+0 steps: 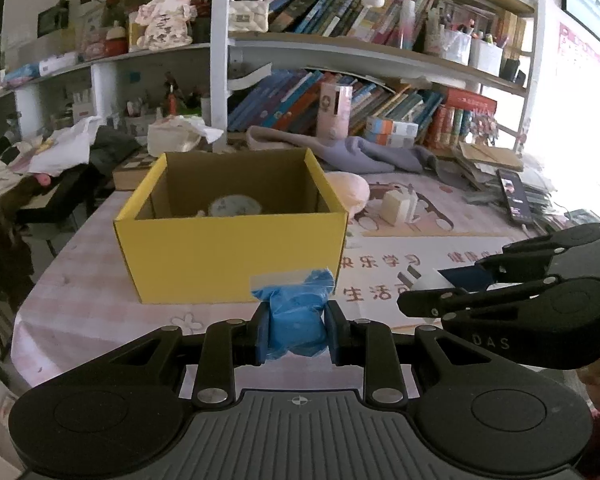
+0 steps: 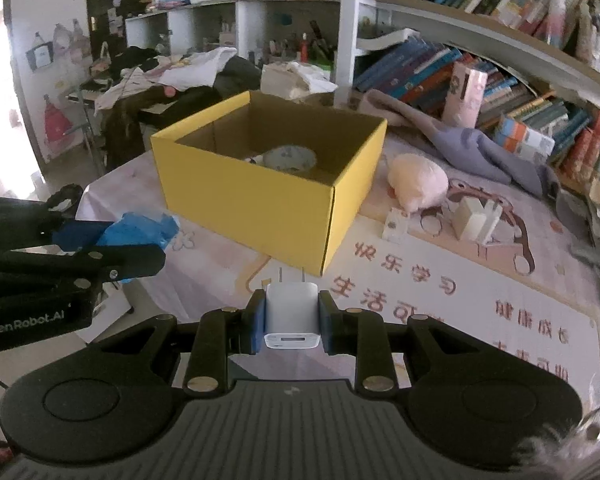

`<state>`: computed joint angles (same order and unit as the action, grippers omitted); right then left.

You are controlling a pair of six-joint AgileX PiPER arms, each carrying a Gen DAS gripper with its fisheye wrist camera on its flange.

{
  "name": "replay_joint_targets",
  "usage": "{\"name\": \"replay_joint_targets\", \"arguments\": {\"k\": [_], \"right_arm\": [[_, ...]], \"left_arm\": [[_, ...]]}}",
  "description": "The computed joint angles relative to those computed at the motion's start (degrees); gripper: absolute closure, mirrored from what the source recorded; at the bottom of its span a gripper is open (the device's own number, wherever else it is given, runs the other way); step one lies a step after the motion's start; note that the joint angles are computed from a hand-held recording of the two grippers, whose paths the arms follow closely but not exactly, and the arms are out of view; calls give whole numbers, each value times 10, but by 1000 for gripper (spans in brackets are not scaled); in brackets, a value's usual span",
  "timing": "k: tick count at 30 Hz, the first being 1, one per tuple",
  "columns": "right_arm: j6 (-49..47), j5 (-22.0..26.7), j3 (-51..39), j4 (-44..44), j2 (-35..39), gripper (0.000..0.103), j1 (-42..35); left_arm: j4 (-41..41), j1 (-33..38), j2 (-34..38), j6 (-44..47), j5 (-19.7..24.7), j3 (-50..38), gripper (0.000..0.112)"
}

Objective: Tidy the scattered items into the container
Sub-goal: 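Lift the blue toy and white charger and carry them toward the yellow box, then lower both items into the yellow box and open both tools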

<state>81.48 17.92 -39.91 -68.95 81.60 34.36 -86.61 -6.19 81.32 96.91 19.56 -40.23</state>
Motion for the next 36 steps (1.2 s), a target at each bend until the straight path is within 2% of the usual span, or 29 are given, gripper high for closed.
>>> {"name": "replay_joint_targets", "arguments": {"k": [5, 8, 10, 12, 20, 22, 28, 31, 32, 36], "right_arm": [[-13, -47, -26, -32, 25, 78, -38], [7, -65, -47, -87, 41, 78, -56], [10, -79, -63, -109, 51, 78, -71], [-77, -96, -88, -42, 64, 78, -91], [-535, -132, -214, 357, 153, 78, -152], [-650, -124, -255, 458, 183, 78, -159], [-993, -76, -370, 735, 271, 78, -176], [-1073, -15, -439, 779, 323, 78, -184], [-1092, 8, -463, 786, 339, 78, -186], [-1135, 126, -588, 797, 416, 78, -197]], "left_arm": [[-28, -12, 19, 18, -31, -29, 86], [-98, -18, 34, 82, -51, -49, 86], [-107, -22, 50, 88, -60, -72, 86], [-106, -25, 71, 89, -67, -99, 86], [-60, -32, 170, 52, -87, -228, 86], [2, -35, 198, -4, -95, -266, 86], [346, -39, 291, -314, -79, -392, 86], [518, -39, 339, -474, -29, -465, 86], [552, -39, 357, -505, -6, -492, 86], [607, -32, 428, -570, 95, -600, 86]]}}
